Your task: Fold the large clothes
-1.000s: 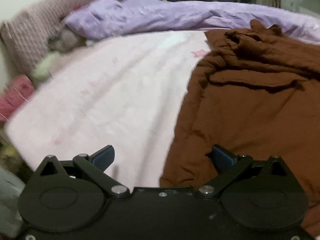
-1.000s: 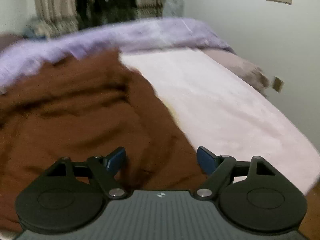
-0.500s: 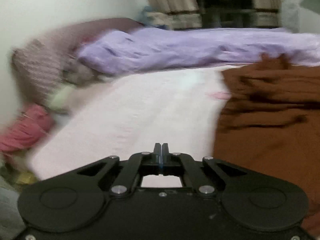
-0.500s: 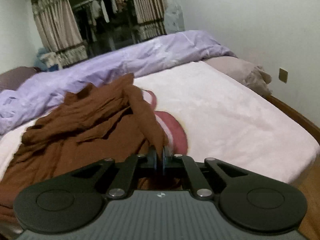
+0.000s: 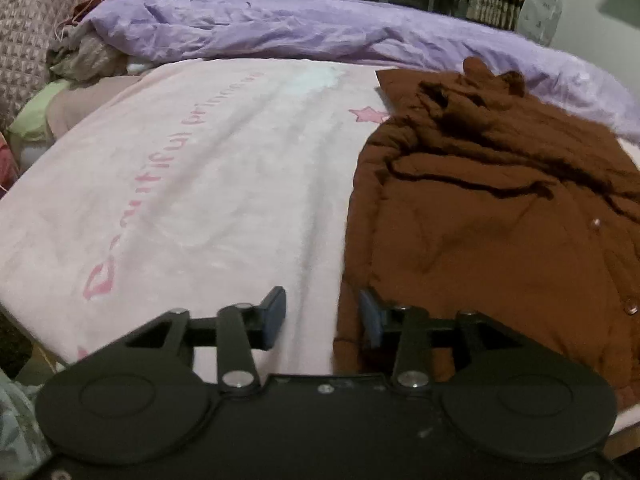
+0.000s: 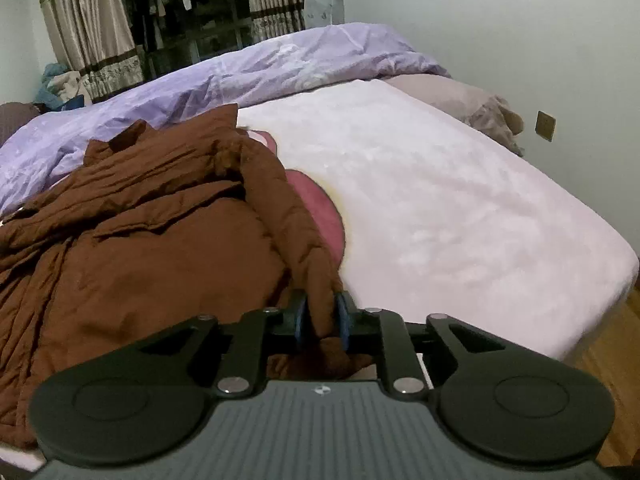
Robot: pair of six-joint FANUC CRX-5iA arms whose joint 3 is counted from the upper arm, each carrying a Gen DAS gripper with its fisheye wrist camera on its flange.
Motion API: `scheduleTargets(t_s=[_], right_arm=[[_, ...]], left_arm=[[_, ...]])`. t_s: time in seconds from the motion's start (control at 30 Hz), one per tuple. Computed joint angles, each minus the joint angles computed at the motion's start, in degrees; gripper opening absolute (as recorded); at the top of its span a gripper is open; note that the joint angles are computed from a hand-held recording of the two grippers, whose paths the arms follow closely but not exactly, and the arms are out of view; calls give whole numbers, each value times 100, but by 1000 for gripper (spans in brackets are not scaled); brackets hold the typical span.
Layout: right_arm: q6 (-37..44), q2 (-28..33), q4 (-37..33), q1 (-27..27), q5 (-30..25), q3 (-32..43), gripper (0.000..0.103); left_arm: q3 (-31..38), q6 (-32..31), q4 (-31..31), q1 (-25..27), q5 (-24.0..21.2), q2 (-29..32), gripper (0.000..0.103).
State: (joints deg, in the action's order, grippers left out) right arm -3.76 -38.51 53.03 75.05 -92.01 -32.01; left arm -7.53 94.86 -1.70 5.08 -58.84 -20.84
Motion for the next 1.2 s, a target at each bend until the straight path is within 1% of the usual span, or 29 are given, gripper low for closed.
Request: scheduleTargets(t_s=[0.07,0.13,0.17,0.2,0.27,0.3,0.33,0.37,0.47,0.5,0.53,0.57,0.6,0.63,0.67,0.77,0.8,0.83,0.87,0.9,0.93,0.97,1.0,1.03,1.07,1.1,1.13,1.17,1.2], right_arm=[[19,23,-21,-15,7,-11,28],[50,79,-60,-77,-12,11,33],[46,92,-45,-79,-17,-1,34],[43,96,-41,-77,-21,-8,34],[46,81,-46,-93,-9,-23,35],[41,88,-46,-98,-9,-24,35],[53,89,-46,-103,-7,-26,35],[64,105,-48,-106,-12,-21,35],[119,130,-74,-131,-23,-7,39],[122,139,-83,-149,-24,-4,40],[119,126,-80,-167,-16,-23,44],[118,109,-77,-210,14,-49,50],[118,93,-76,-259,50,-79,53],[122,78,-99,-364,132,-112,59],[118,76,-154,-499,232,-135,69],[17,-50,-124,-737,550,-274,80],[20,-78,-124,-802,638,-284,82],[5,-85,-128,-820,665,-283,84],[-19,-91,-125,-849,688,-282,85],[-86,-113,-105,-841,693,-300,85],[-164,-120,-70,-783,632,-321,81],[-114,-98,-49,-722,558,-313,53],[-33,-184,-103,-666,683,-309,25],[-156,-359,-175,-541,842,-294,9],[-334,-401,-32,-322,702,-304,9],[-501,-366,271,65,293,-298,8],[-658,-363,538,432,-46,-277,8],[-808,-406,736,749,-257,-252,8],[-927,-441,904,1039,-428,-211,8]], left_arm=[[9,-36,51,-3,-88,57,41],[19,-59,167,92,-154,70,42],[-27,-82,232,160,-215,-69,47],[-108,-148,364,242,-129,-189,52],[-406,-515,891,515,156,-444,85],[-595,-918,1376,701,256,-506,90],[-710,-1269,1804,826,257,-491,92],[-701,-1390,1931,827,158,-415,92],[-421,-983,1358,465,-31,-73,91],[-362,-866,1307,403,-107,73,91],[-440,-873,1396,413,-63,111,94],[-497,-865,1307,334,89,71,94],[-418,-782,1092,218,74,94,91],[-420,-765,971,120,155,60,73],[-461,-841,985,88,228,24,53],[-429,-707,863,10,229,-21,31],[-450,-689,861,17,251,-47,28],[-481,-698,900,55,275,-73,23],[-534,-695,995,122,306,-135,15],[-653,-889,1304,261,352,-221,13],[-708,-986,1485,353,365,-282,12],[-673,-972,1466,364,383,-308,11],[-654,-953,1479,380,381,-332,11],[-654,-936,1529,418,391,-380,11],[-610,-923,1481,420,398,-430,11],[-602,-949,1476,436,463,-555,11],[-667,-1097,1663,512,559,-679,11],[-658,-1276,1857,618,514,-763,11],[-582,-1276,1851,654,507,-791,11]])
